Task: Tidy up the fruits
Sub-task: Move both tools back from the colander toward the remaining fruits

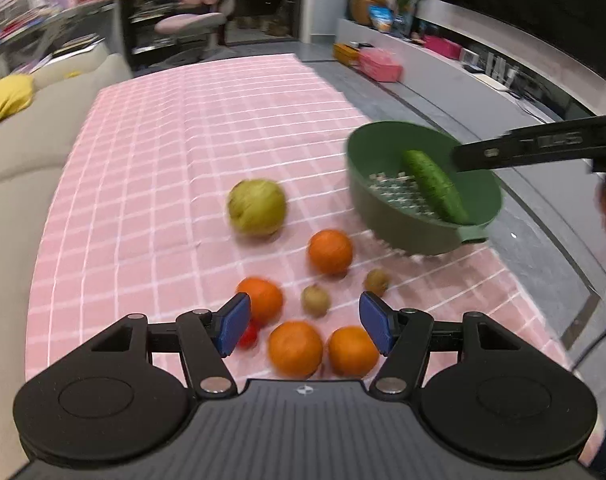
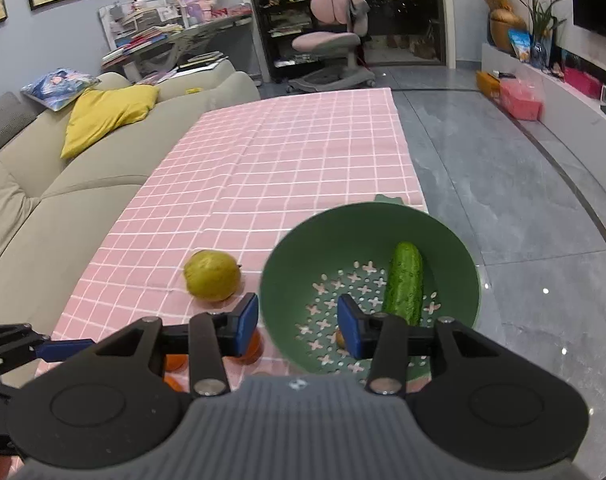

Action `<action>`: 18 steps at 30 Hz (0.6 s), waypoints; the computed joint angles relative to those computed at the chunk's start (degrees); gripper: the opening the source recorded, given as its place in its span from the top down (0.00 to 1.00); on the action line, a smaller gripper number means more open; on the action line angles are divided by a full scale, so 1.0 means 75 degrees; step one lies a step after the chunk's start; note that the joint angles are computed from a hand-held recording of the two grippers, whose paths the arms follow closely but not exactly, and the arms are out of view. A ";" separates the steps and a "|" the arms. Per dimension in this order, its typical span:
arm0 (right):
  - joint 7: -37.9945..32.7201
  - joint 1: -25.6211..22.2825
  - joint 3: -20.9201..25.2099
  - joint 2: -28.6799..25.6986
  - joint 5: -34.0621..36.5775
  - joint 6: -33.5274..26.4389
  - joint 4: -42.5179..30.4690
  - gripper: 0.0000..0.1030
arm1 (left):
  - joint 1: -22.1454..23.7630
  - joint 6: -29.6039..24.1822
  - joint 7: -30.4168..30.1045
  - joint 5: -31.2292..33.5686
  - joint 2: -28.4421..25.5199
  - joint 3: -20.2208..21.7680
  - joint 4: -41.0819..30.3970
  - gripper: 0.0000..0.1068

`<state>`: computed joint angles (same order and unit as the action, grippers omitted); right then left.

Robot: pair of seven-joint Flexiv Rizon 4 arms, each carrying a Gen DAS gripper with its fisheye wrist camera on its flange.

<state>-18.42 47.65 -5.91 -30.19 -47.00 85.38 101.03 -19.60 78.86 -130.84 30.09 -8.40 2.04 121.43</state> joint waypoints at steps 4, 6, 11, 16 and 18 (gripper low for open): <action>0.0681 0.0359 -0.0312 0.0200 -0.0163 0.0225 0.0392 0.60 | -0.0366 -0.0817 -0.0865 0.1569 -0.0024 0.0243 -0.0512 0.31; 0.0832 0.0491 -0.0345 0.0195 -0.0279 0.0254 0.0453 0.60 | -0.0135 -0.0544 -0.0844 0.1481 -0.0119 0.0144 -0.0384 0.31; -0.0051 0.0220 0.0522 -0.0213 -0.0038 -0.0129 0.0044 0.60 | 0.0037 -0.0238 -0.0523 0.1016 -0.0266 0.0173 -0.0135 0.31; -0.1098 -0.0019 0.1290 -0.0624 0.0727 -0.0696 -0.0380 0.60 | 0.0127 -0.0205 0.0070 0.0562 -0.0441 0.0139 0.0016 0.31; -0.1445 -0.0046 0.1465 -0.0747 0.1021 -0.0891 -0.0490 0.60 | 0.0112 -0.0194 0.0319 0.0412 -0.0500 0.0148 0.0062 0.31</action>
